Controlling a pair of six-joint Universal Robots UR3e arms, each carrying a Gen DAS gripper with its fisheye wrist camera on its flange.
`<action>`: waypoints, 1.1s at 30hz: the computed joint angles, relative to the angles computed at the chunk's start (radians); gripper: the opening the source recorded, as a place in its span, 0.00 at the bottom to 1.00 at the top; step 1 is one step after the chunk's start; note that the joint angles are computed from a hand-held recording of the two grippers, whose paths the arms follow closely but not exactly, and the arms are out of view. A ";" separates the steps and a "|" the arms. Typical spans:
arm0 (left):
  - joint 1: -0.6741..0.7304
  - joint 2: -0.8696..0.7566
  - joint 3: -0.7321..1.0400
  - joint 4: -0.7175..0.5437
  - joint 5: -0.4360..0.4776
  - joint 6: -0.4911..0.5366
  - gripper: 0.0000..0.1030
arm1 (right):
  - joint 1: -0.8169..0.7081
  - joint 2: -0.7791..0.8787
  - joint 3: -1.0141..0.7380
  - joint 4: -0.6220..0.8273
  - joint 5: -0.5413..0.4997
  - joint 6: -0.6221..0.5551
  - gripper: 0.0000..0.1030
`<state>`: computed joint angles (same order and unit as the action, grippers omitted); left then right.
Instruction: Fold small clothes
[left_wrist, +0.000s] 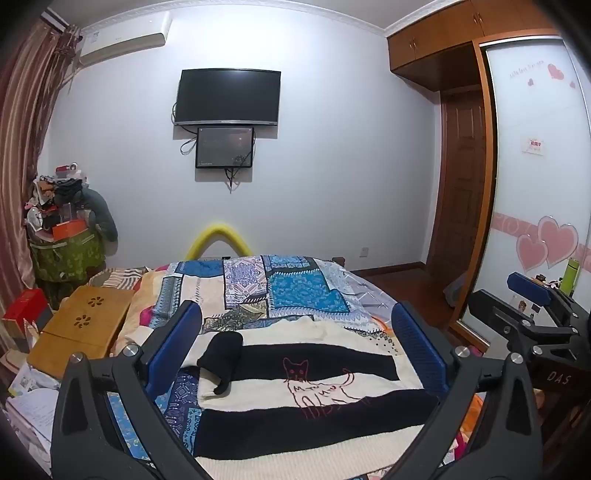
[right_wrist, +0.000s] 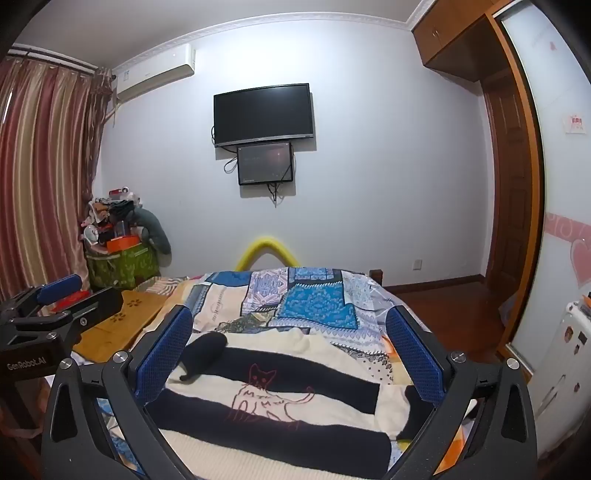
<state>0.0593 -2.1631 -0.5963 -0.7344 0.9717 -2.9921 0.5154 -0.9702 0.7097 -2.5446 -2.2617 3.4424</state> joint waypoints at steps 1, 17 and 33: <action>0.001 0.001 -0.001 -0.002 -0.002 0.000 1.00 | 0.000 0.001 0.001 -0.002 0.001 0.000 1.00; 0.003 0.001 -0.018 0.024 0.007 0.005 1.00 | 0.001 -0.001 0.008 0.000 0.000 0.006 1.00; -0.004 0.008 -0.051 0.055 0.019 0.003 1.00 | 0.002 0.002 -0.010 0.018 -0.001 0.008 1.00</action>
<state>0.0558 -2.1546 -0.6471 -0.6791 0.9902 -2.9892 0.5173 -0.9685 0.7002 -2.5264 -2.2625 3.4504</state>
